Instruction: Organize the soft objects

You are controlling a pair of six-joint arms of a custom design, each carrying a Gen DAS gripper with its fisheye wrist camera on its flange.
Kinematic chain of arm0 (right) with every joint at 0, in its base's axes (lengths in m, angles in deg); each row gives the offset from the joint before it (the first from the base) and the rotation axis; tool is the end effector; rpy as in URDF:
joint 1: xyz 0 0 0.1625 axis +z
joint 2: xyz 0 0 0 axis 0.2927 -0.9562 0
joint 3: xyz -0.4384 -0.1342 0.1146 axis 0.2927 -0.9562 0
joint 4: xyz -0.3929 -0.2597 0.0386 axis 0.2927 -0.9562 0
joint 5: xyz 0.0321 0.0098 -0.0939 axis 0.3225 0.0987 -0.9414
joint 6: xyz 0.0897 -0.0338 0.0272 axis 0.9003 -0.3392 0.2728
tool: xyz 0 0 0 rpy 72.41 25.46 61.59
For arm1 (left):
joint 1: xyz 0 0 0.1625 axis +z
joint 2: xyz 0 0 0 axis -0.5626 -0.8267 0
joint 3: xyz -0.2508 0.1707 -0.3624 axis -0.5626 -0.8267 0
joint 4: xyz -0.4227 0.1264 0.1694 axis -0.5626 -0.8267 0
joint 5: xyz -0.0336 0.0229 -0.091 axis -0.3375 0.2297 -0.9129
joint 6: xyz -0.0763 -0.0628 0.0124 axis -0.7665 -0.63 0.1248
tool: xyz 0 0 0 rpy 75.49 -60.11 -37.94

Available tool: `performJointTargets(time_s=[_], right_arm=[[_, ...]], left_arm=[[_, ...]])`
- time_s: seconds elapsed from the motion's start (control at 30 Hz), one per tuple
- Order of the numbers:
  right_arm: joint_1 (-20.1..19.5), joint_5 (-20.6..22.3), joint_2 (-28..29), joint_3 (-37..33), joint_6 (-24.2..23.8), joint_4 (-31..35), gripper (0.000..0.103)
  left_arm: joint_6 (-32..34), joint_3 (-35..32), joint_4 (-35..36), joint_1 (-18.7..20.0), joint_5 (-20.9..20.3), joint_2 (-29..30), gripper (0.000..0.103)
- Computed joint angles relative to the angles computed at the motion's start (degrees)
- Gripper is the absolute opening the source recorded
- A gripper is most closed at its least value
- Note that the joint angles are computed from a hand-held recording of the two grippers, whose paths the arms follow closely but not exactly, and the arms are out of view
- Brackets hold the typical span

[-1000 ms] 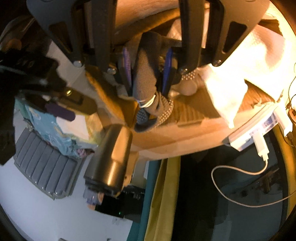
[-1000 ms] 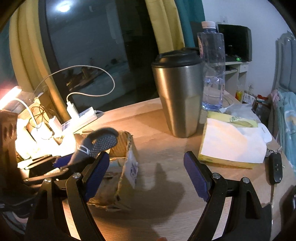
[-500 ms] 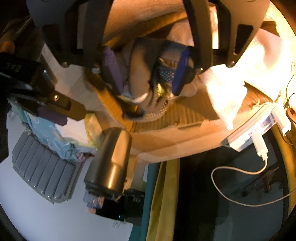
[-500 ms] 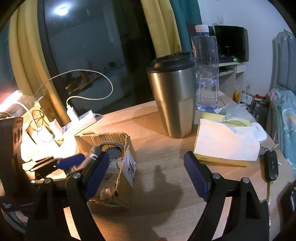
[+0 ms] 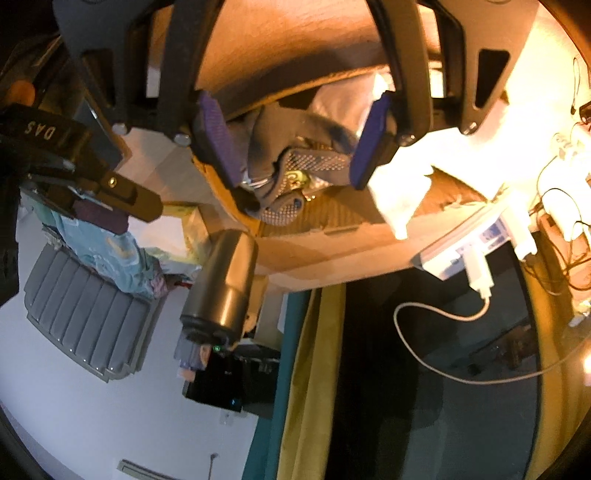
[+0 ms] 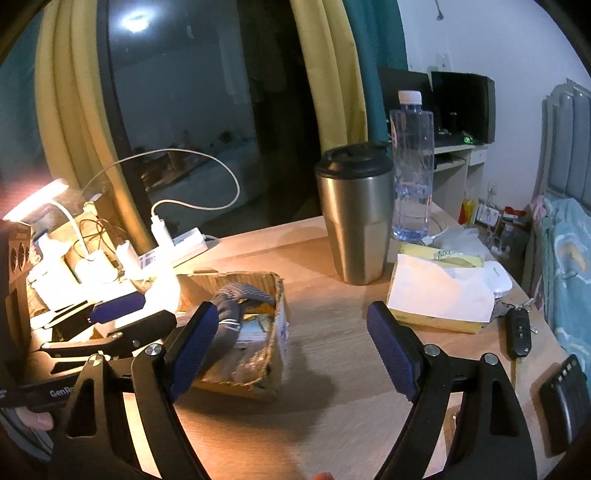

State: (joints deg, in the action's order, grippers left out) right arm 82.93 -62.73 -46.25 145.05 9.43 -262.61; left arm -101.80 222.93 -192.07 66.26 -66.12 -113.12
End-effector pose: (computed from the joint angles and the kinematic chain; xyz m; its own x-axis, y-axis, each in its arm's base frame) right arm 0.1449 -0.3135 0.1493 -0.7753 -0.1013 0.6234 -0.5457 0.6042 -0.5806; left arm -0.1890 -0.3534 0.0873 -0.7772 0.3524 -0.5213 0.6046 0.6478 -0.4634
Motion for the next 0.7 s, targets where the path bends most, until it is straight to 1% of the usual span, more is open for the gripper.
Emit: performJointTargets(time_s=[0.23, 0.43, 0.57, 0.7], right_arm=[[4.9, -3.3, 1.5, 0.6, 1.3, -1.3, 0.085], [9.2, -6.5, 3.0, 0.6, 2.4, -1.9, 0.085], [12.0, -8.3, 3.8, 0.5, 3.3, -2.0, 0.085], [15.0, -10.4, 4.7, 0.1, 4.3, -1.6, 0.085]], left_arm=[[-2.6, 3.7, 1.7, -3.9, 2.3, -5.6, 0.064], [-6.3, 7.2, 5.2, -7.4, 4.7, -11.8, 0.064], [-8.9, 9.2, 8.9, -10.0, 6.6, -16.7, 0.064], [-12.4, 11.4, 14.9, -14.3, 10.9, -22.1, 0.064]])
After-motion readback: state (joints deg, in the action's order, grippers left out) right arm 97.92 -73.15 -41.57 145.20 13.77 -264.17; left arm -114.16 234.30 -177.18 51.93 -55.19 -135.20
